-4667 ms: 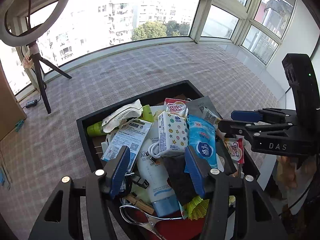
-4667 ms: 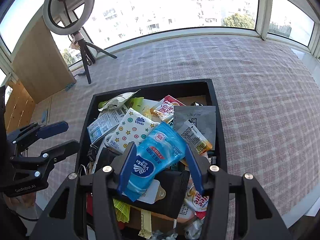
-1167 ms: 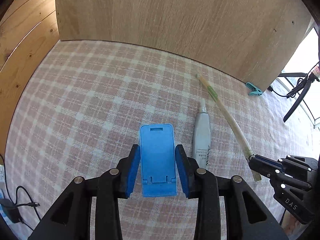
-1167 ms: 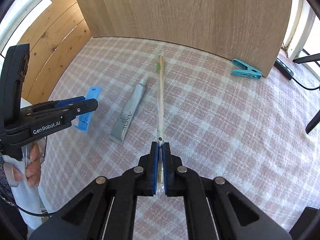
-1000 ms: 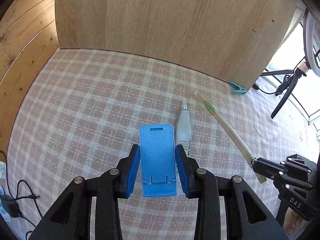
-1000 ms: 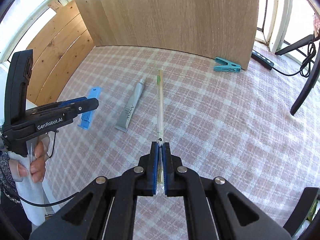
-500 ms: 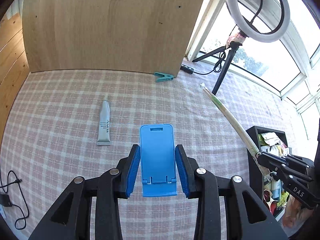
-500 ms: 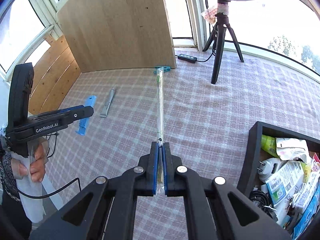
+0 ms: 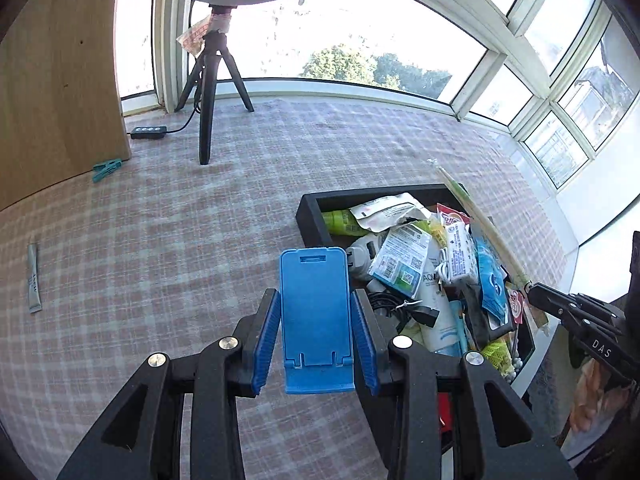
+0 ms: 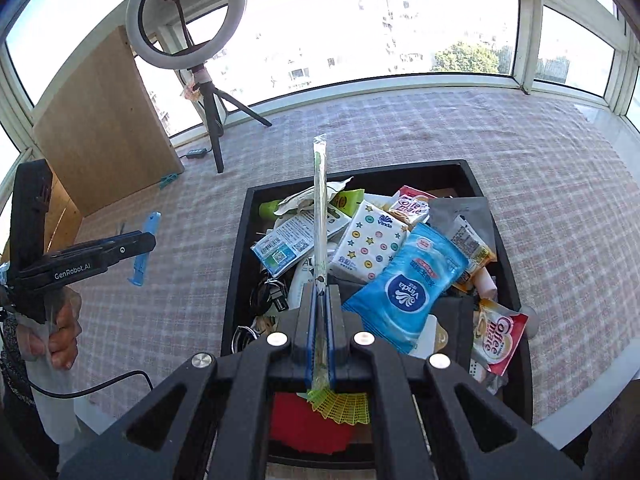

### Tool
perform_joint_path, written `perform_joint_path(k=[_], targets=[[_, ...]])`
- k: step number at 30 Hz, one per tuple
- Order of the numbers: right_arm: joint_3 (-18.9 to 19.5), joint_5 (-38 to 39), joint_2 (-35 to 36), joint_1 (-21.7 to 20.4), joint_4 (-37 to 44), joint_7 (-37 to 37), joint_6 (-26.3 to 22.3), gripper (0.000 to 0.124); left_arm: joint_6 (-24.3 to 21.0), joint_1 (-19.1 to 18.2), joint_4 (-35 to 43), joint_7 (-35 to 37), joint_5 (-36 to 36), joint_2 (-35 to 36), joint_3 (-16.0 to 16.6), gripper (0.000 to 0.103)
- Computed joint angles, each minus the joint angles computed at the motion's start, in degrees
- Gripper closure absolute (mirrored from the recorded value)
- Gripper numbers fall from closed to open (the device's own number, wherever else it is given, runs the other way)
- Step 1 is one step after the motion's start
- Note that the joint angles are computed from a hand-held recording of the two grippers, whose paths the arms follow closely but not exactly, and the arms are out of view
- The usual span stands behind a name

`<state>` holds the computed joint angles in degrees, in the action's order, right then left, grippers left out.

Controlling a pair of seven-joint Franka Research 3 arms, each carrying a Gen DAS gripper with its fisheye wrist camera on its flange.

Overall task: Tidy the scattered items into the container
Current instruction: 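Carry the wooden stick and blue phone stand into the black tray and release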

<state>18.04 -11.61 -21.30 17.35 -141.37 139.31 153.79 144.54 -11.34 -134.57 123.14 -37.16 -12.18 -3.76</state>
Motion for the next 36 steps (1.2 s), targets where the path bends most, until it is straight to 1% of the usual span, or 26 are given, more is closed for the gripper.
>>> perform_joint_path(k=[3,7,12,13,15,16,17,18,20,23,25,28,31,35,36], targets=[[-1.54,1.79,-5.81,0.11,-5.06,-0.62,-1.07,0.120,0.18,-2.08,0.12,-0.37,-0.20,-0.02,-1.90,0.069],[-2.12,4.19,-9.85,-0.66,-9.18,-2.41,-1.26,0.120,1.07,-4.57,1.76,-2.09,0.16,1.81,-3.99,0.069],[-2.42,6.41,-11.49,-1.67,-11.38,-4.90,-0.64,0.120,3.41,-6.15,3.48,-5.28,2.54,4.00,-6.13,0.069],[-2.62,6.84,-11.39,-1.63,-11.58,-5.79,-0.36,0.119,3.67,-6.45,3.77,-5.29,2.55,4.39,-6.27,0.069],[-4.17,8.43,-9.84,-0.33,-11.20,-9.71,-0.01,0.119,4.12,-7.11,4.57,-3.87,2.37,5.46,-6.63,0.068],[-3.35,8.29,-9.45,-1.28,-10.92,-9.35,-0.45,0.114,3.74,-7.06,5.20,-4.57,3.77,6.15,-6.99,0.065],[-2.87,8.37,-9.19,-1.87,-10.67,-8.94,-1.02,0.110,3.23,-6.91,5.59,-5.41,4.77,6.52,-7.22,0.054],[-2.99,8.79,-9.11,-1.84,-10.85,-9.11,-0.44,0.104,3.37,-6.77,5.73,-6.03,4.89,6.79,-7.31,0.052],[-2.48,8.79,-9.70,-2.53,-11.40,-8.72,1.07,0.102,3.65,-6.23,6.31,-7.78,5.27,7.62,-7.32,0.052],[-2.29,8.95,-10.16,-3.03,-11.51,-9.01,1.93,0.100,2.54,-5.21,6.82,-7.52,4.85,8.07,-7.04,0.052],[-2.37,9.14,-10.00,-3.25,-11.20,-9.53,1.82,0.100,3.02,-4.53,6.43,-8.11,5.87,7.82,-7.00,0.052],[-2.64,9.82,-10.19,-3.47,-11.38,-9.70,2.64,0.100,1.86,-3.71,6.11,-7.49,4.69,7.15,-6.31,0.052],[-2.41,10.31,-10.54,-4.24,-11.51,-9.11,2.99,0.100,2.64,-3.17,4.75,-7.04,5.35,5.85,-5.87,0.052],[-2.01,10.68,-9.95,-4.36,-10.57,-9.00,3.05,0.099,2.07,-2.46,3.76,-6.88,4.95,4.77,-4.61,0.052],[-1.76,10.47,-9.49,-4.34,-10.02,-9.10,2.91,0.097,1.91,-2.20,3.49,-6.85,4.97,4.55,-4.29,0.052]])
